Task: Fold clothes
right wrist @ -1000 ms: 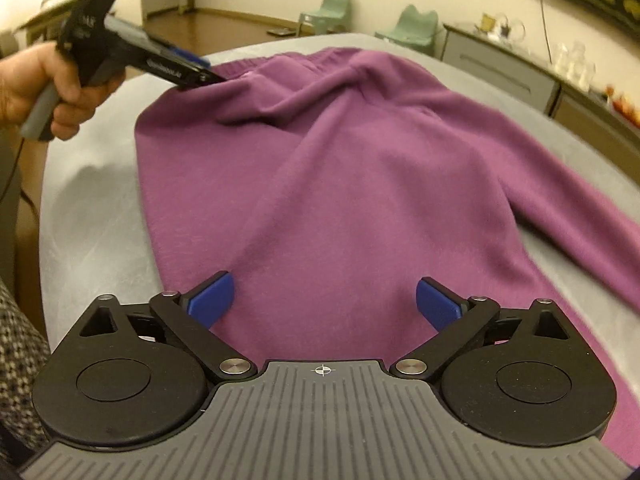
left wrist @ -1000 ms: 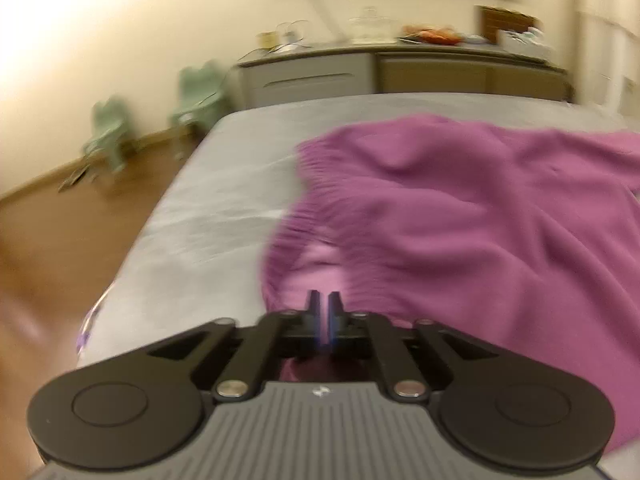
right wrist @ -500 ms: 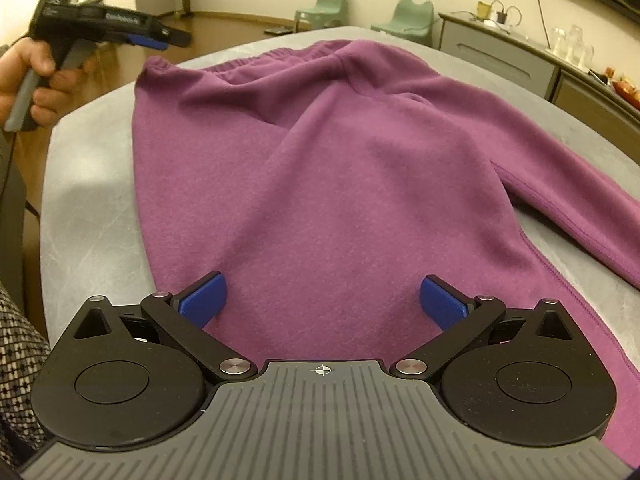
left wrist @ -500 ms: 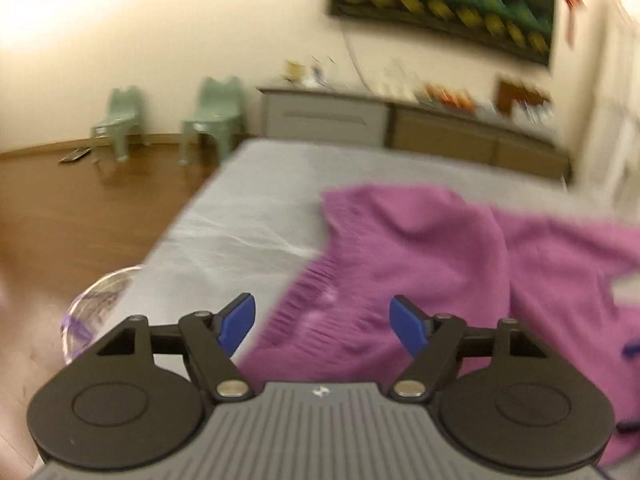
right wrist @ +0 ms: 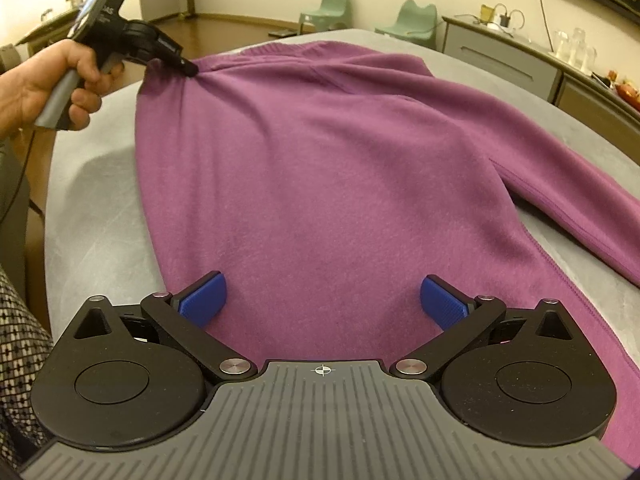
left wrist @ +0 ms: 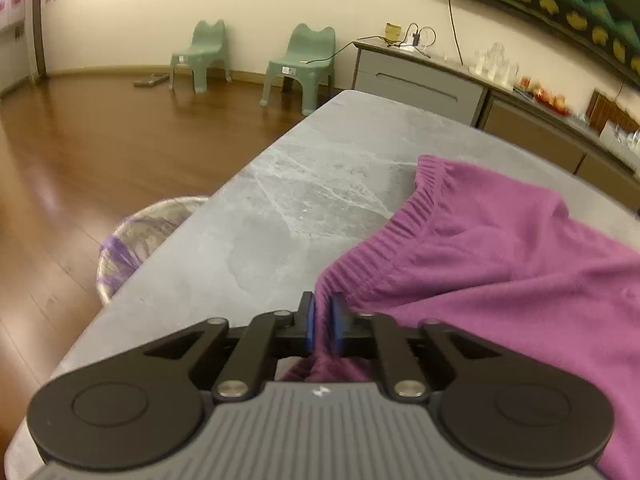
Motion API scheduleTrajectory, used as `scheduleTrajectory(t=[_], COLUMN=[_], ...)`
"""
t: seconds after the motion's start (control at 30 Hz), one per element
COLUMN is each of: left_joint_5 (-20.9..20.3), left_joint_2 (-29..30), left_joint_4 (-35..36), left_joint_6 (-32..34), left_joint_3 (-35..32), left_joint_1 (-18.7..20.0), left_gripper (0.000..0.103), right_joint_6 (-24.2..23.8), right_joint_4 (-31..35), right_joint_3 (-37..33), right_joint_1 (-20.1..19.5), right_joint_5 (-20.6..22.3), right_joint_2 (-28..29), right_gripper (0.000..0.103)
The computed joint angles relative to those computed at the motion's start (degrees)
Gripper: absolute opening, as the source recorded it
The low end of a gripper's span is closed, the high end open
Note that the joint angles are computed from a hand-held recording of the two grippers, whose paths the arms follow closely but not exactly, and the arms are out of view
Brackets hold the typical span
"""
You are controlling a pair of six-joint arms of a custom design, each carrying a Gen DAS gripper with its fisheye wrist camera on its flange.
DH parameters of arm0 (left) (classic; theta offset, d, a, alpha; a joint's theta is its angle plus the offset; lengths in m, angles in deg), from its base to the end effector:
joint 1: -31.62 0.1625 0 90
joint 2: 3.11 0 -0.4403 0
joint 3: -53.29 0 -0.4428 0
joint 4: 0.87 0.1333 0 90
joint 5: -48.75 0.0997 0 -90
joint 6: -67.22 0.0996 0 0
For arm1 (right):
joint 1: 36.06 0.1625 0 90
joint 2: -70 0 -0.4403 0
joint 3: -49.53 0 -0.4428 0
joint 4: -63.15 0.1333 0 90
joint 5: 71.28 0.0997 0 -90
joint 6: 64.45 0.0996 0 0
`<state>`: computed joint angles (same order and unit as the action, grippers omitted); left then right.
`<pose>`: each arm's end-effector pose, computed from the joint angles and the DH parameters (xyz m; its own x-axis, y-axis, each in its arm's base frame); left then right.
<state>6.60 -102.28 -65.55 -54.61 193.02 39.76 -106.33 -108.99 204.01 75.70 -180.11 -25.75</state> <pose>-0.2142 -0.2399 0.1909 -0.6469 -0.4500 -0.6157 0.2750 0.6153 -0.7388 0.2106 -0.2548 0.1752 -0.4628 -0.7415 0.4858 -0.8719 0.4798 -0.0981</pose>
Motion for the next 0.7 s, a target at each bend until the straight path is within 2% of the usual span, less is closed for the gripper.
scheduleTrajectory(t=[0.1, 0.17, 0.23, 0.37, 0.43, 0.5, 0.6, 0.67, 0.7], left_joint_5=[-0.21, 1.78, 5.77, 10.97, 12.5, 13.81, 15.81, 17.5, 18.02], left_joint_2=[6.63, 8.56, 7.71, 11.93, 15.9, 18.83, 22.67, 25.03, 26.11], left_joint_4=[8.87, 10.68, 3.65, -16.56, -24.13, -29.89, -37.67, -44.12, -46.54], left_joint_6=[-4.69, -7.25, -2.16, 17.09, 24.06, 28.81, 35.73, 40.88, 42.99], left_joint_3=[-5.15, -6.97, -6.22, -5.93, -7.14, -8.31, -10.15, -11.09, -11.67], left_joint_1=[-2.27, -4.06, -2.61, 5.12, 9.24, 12.31, 16.27, 18.79, 19.95], left_gripper=[0.027, 0.032, 0.032, 0.032, 0.032, 0.032, 0.034, 0.034, 0.035], right_joint_6=[-0.43, -0.23, 0.51, 0.22, 0.31, 0.79, 0.41, -1.63, -2.24], right_joint_4=[7.84, 10.98, 14.85, 18.16, 17.03, 12.65, 2.31, -4.39, -5.43], right_joint_3=[-1.62, -2.23, -3.42, -8.12, -11.22, -15.06, -22.03, -27.32, -29.7], right_joint_1=[-0.9, -2.92, -6.93, -17.53, -23.59, -29.9, -37.15, -40.42, -41.68], right_joint_5=[0.39, 1.57, 3.62, 4.3, 4.49, 4.01, 0.72, -1.36, -1.51], right_joint_2=[-4.19, -8.62, -14.12, -21.41, -23.2, -22.74, -17.6, -12.23, -10.26], right_gripper=[0.098, 0.097, 0.097, 0.097, 0.097, 0.098, 0.098, 0.098, 0.098])
